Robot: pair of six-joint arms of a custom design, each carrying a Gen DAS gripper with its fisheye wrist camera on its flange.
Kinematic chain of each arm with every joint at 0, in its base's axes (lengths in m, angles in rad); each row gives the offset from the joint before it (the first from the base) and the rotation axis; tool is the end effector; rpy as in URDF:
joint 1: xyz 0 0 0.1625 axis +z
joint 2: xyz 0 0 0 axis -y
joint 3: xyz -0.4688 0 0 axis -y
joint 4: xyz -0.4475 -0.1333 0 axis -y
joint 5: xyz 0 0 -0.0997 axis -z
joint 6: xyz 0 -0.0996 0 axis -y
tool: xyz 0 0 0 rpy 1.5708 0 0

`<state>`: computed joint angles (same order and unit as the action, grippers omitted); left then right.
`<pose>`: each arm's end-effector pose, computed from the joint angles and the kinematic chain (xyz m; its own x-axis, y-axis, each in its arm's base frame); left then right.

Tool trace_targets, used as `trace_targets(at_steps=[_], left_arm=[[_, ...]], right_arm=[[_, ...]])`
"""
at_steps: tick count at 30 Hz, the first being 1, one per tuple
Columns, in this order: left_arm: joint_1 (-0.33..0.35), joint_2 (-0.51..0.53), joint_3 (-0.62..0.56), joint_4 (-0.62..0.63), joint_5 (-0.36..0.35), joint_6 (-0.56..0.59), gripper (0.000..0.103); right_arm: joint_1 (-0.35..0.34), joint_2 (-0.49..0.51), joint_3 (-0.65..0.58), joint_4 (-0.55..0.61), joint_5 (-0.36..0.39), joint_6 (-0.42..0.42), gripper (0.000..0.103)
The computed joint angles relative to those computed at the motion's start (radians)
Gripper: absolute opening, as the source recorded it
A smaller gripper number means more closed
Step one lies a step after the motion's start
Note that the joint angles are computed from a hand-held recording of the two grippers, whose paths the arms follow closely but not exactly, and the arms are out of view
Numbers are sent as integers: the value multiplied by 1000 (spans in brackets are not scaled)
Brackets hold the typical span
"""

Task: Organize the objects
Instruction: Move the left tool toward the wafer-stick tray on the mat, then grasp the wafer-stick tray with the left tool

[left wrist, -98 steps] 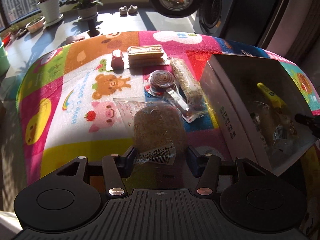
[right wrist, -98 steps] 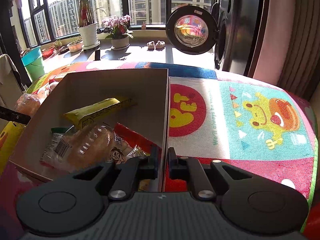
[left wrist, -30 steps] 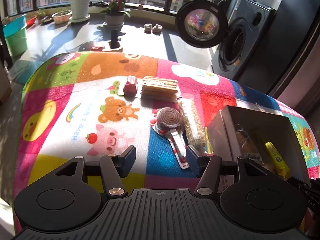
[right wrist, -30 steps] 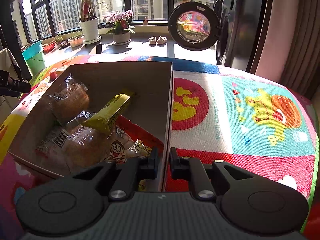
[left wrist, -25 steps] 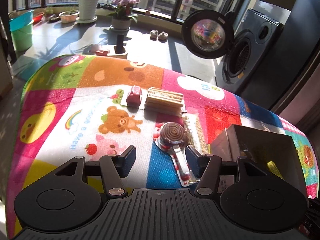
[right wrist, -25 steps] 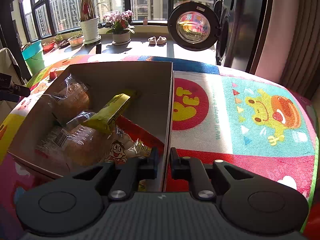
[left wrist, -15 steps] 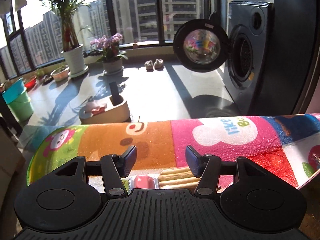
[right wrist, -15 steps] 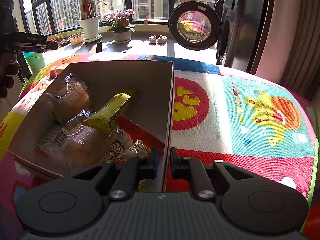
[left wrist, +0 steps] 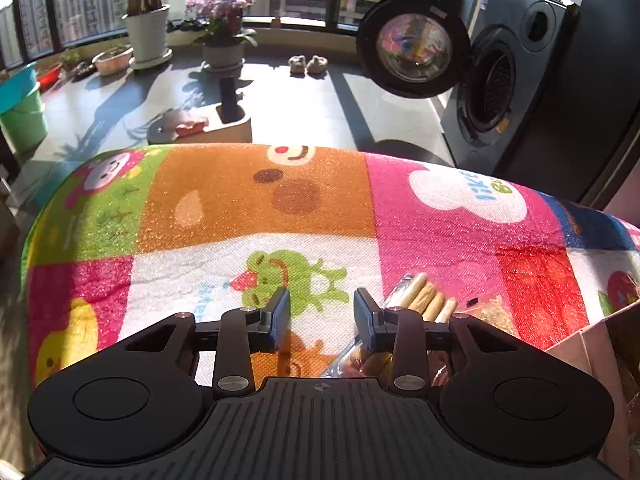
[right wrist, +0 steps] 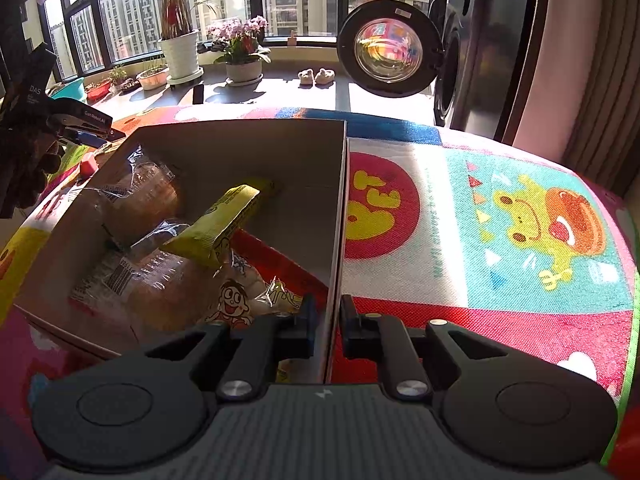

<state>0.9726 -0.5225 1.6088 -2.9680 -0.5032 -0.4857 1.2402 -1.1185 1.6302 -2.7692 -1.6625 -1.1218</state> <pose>-0.2256 -0.7227 -0.0148 -0.7362 -0.3230 -0.5948 0.2177 0.7191 -0.6599 -0.1211 -0.7356 0.3515 -0.6268 -0.4948 0.6019 -0.7226 0.6582 -0.2114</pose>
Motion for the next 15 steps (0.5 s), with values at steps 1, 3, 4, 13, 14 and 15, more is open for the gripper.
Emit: trace_targets(at_steps=[1,3,4,13,14,15], left_arm=[[-5,-6,17,-1,-1,-6,38],[-17,-21,56,-11,-5,-22,36],[-24,-30,77,-13,-13,-36,34],[-85,-99,227,-24,-130,-103,32],[-93,-103,240,-28,-139,-109,32],[-101,-105,250,-38,-145,-109,32]], right_arm=[[0,0,2,-3,-1,0,13],[0,0,6,-10,-1,-1,13],[0,-1,8,-12,-1,-2,13],[1,-7,16,-18,-7,0,14],[1,-7,17,-19,-7,-1,14],[2,-7,17,-20,-8,-1,14]])
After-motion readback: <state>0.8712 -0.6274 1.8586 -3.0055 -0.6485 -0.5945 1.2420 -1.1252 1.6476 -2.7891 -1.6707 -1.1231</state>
